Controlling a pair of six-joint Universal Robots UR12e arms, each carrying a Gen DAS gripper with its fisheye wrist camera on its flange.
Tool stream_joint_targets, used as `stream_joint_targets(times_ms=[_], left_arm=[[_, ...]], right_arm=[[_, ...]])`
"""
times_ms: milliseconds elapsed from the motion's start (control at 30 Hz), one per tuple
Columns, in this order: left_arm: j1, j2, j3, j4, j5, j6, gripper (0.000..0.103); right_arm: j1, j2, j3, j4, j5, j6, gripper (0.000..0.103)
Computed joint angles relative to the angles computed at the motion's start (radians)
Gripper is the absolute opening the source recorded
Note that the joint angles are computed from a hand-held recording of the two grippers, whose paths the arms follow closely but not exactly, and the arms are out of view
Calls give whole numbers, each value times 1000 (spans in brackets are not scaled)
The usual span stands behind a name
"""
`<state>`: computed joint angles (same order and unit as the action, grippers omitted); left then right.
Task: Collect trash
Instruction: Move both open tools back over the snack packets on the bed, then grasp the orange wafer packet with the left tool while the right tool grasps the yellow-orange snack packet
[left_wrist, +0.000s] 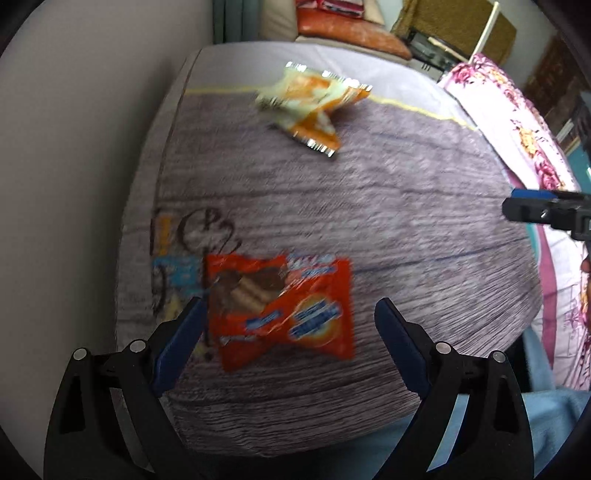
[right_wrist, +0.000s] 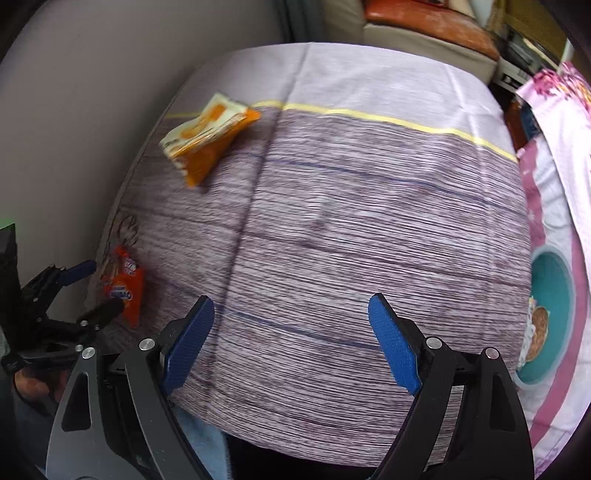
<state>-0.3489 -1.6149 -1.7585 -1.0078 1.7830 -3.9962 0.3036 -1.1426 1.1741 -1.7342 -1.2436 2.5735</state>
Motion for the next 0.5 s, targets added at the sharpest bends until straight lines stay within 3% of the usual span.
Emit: stream_joint_targets(times_ms=[200,333,500], left_arm=[[12,12,-44,-1,-35,-23,92],[15,21,-80,90,-27,-28,90],[37,33,-109,164,-18,-48,40]], right_arm=[[19,12,-14,19,3,-2,81],[30,33,-39,44,8,12,81],[45,72,-87,68,29,47,81]])
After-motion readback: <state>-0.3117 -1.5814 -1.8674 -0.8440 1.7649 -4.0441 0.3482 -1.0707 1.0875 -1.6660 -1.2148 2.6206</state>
